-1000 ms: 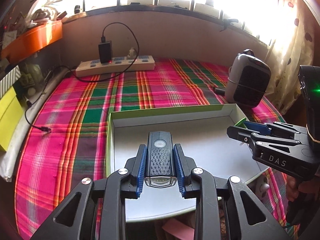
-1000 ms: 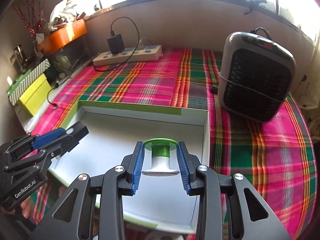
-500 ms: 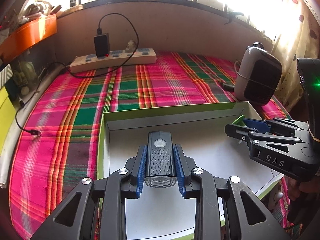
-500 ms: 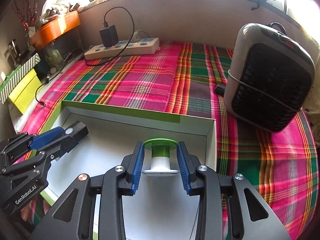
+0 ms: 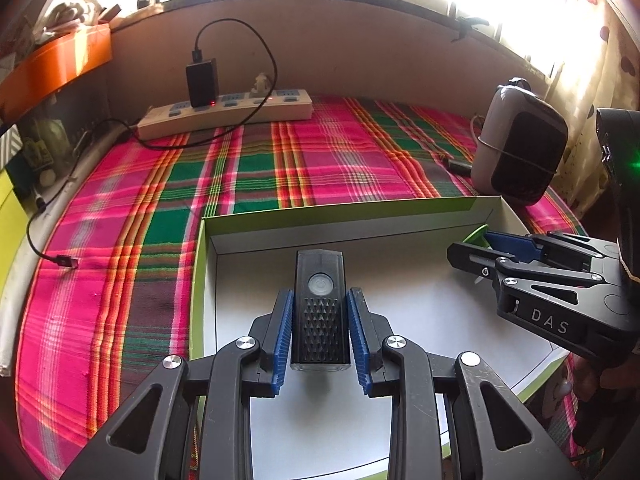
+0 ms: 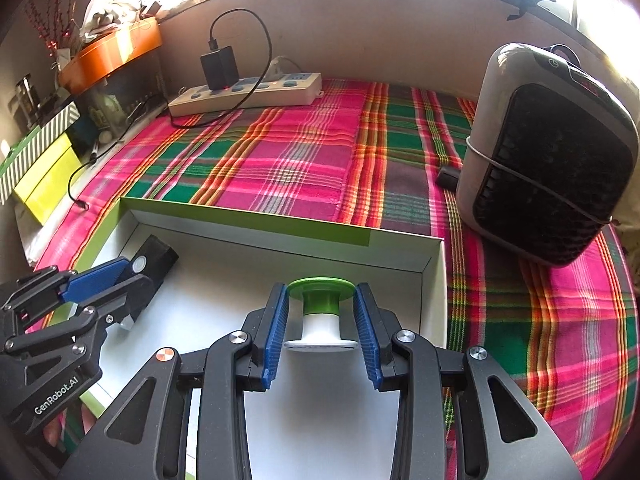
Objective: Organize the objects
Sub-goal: 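Carry the black device into the white box with left tool while right tool carries the spool in, both opening, then withdraw both open tools from the box back toward the item pile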
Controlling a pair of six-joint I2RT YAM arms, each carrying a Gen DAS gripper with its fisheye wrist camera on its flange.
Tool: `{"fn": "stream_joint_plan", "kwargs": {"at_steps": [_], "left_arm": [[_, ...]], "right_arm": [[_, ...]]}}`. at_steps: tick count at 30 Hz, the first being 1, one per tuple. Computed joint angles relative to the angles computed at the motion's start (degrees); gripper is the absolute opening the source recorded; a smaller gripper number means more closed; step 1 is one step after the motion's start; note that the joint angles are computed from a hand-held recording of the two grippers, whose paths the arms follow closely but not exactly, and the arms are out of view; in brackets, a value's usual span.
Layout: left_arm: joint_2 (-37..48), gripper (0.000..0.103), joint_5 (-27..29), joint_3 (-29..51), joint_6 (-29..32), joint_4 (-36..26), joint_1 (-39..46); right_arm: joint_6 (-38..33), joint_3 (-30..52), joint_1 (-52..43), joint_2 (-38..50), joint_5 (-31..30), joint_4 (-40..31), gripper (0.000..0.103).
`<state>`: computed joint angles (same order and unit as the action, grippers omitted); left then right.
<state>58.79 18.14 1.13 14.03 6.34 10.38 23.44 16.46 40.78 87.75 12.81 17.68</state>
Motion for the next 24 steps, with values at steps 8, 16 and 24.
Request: {"fn": "stream_joint_plan", "kwargs": {"at_steps": [8,16,24], "left_arm": [[-0.4,0.026,-1.3,0.1,-0.4,-0.4,-1.1],[-0.9,0.033,-0.7,0.2,-0.5,-1.8,-0.3],[-9.2,0.034,0.5,-0.1,0.0,-9.1,0.5]], "right_arm": [[0.0,-0.3,-0.1,0.1,0.2,0.6,0.035],[0.8,-0.7,0.2,-0.6,0.3,0.7,0.049],[2.8,-1.9,1.1,-2.6,1.1,0.2,0.049]]}}
